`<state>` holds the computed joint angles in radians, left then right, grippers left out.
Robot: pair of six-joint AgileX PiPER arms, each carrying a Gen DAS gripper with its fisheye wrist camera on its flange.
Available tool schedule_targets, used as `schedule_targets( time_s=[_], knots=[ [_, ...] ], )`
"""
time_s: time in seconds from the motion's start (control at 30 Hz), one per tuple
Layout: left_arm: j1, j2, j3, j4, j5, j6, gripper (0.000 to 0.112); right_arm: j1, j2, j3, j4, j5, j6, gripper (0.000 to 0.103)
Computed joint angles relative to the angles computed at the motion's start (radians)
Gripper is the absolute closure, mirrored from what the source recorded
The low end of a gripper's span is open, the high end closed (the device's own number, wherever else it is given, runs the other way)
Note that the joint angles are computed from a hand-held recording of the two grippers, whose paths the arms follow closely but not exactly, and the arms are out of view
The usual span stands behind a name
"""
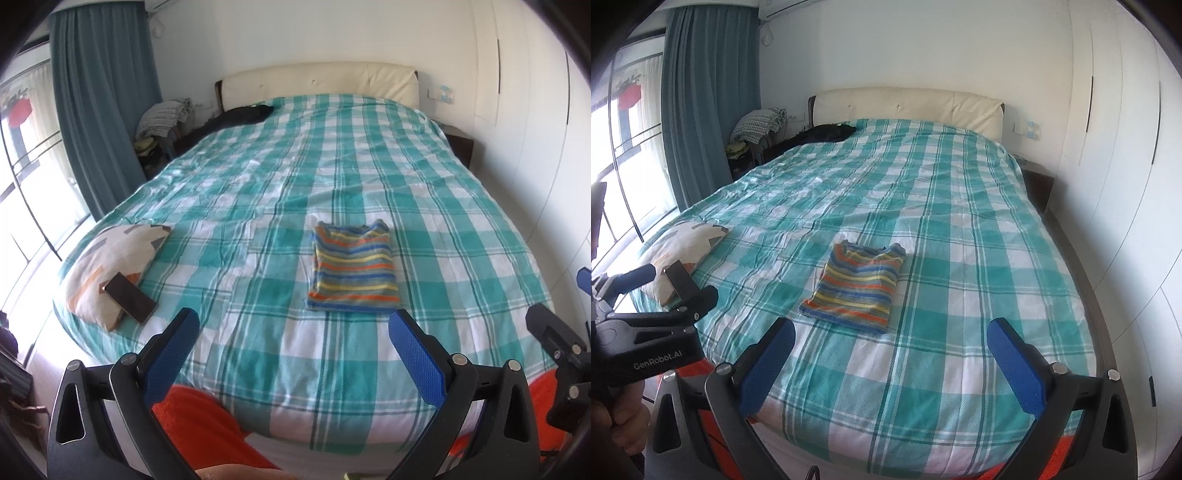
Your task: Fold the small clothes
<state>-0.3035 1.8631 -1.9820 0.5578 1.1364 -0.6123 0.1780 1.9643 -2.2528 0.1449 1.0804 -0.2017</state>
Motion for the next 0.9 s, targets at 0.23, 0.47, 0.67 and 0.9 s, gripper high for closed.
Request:
schedule_targets(
  time_s=[0.23, 0.47, 0.67, 0.9],
  knots=[
    [0.0, -0.006, 0.009, 0.003, -0.002, -0.006, 0.01, 0.006, 0.004, 0.005, -0.002, 0.007, -0.005, 0.001],
    [-0.009, 0.004, -0.014, -0.008, 0.016, -0.002, 0.01, 0.014, -0.005, 0.027, -0.006, -0.006, -0.013, 0.001],
    [-0.024, 0.014, -0.038, -0.002, 0.031, 0.004, 0.01, 0.009, 0.009, 0.01, -0.002, 0.004, -0.012, 0.001],
    [-0.008, 0.013, -0.028, -0.032, 0.018, 0.009, 0.01, 0.0, 0.011, 0.021, -0.003, -0.008, -0.02, 0.001]
  ],
)
